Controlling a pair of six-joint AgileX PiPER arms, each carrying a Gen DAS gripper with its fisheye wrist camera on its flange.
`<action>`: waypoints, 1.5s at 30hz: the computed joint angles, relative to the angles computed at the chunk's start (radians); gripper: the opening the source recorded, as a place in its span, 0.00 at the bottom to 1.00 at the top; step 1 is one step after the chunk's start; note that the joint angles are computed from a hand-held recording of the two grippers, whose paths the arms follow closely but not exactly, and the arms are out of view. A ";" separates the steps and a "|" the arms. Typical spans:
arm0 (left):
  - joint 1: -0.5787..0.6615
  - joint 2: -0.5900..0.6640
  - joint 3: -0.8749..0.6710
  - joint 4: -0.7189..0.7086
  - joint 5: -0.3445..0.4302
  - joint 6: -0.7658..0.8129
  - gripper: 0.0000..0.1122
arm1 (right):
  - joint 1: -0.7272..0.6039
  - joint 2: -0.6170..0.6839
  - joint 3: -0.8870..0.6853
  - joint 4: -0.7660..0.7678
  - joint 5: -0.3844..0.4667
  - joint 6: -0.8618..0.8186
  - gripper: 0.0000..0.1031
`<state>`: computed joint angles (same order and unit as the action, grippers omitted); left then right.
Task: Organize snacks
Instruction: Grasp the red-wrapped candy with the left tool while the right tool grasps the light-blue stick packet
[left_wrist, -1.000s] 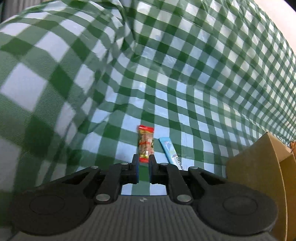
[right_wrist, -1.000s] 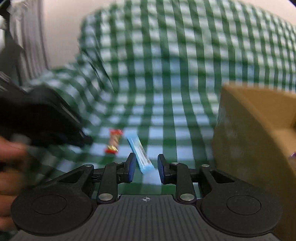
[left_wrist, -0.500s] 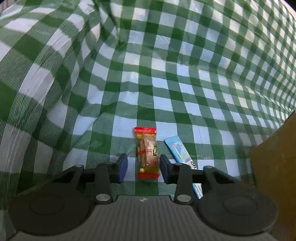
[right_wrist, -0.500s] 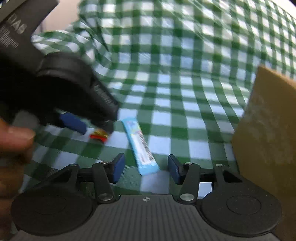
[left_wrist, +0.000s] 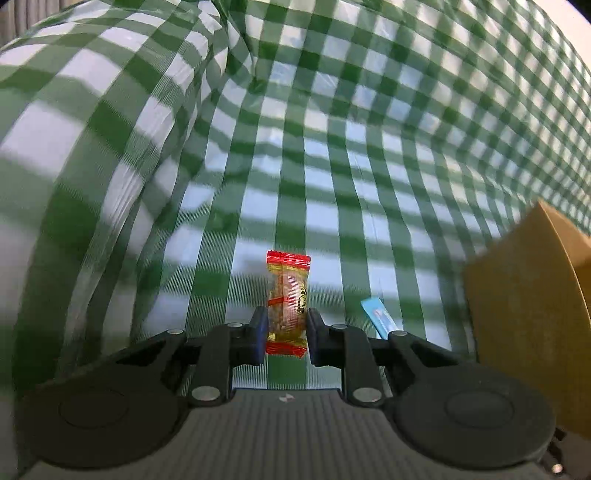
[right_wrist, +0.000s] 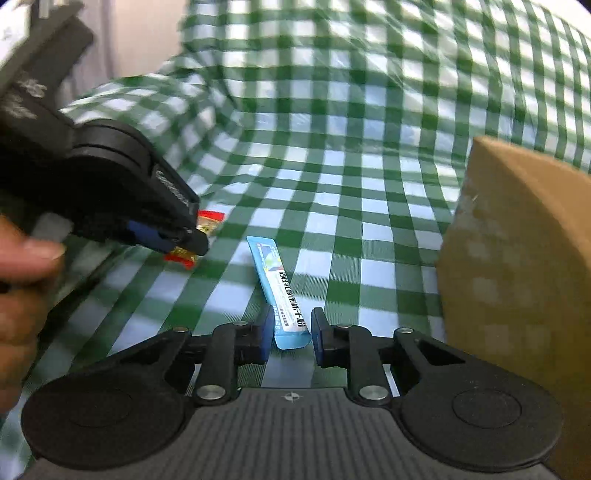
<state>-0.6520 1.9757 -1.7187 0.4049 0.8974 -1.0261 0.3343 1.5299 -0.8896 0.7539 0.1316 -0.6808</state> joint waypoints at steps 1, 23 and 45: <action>-0.020 -0.026 0.026 0.011 0.012 -0.020 0.21 | -0.017 -0.040 0.024 -0.023 0.040 0.023 0.23; -0.574 -0.278 0.489 0.278 0.074 -0.651 0.22 | -0.095 -0.701 0.455 -0.288 0.431 0.139 0.28; -0.567 -0.265 0.476 0.253 0.091 -0.610 0.21 | -0.103 -0.504 0.479 0.086 0.285 -0.305 0.18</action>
<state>-1.2193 1.7109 -1.2427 0.6582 0.9881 -1.6357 0.2309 1.0257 -0.4107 0.8396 0.4166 -0.9857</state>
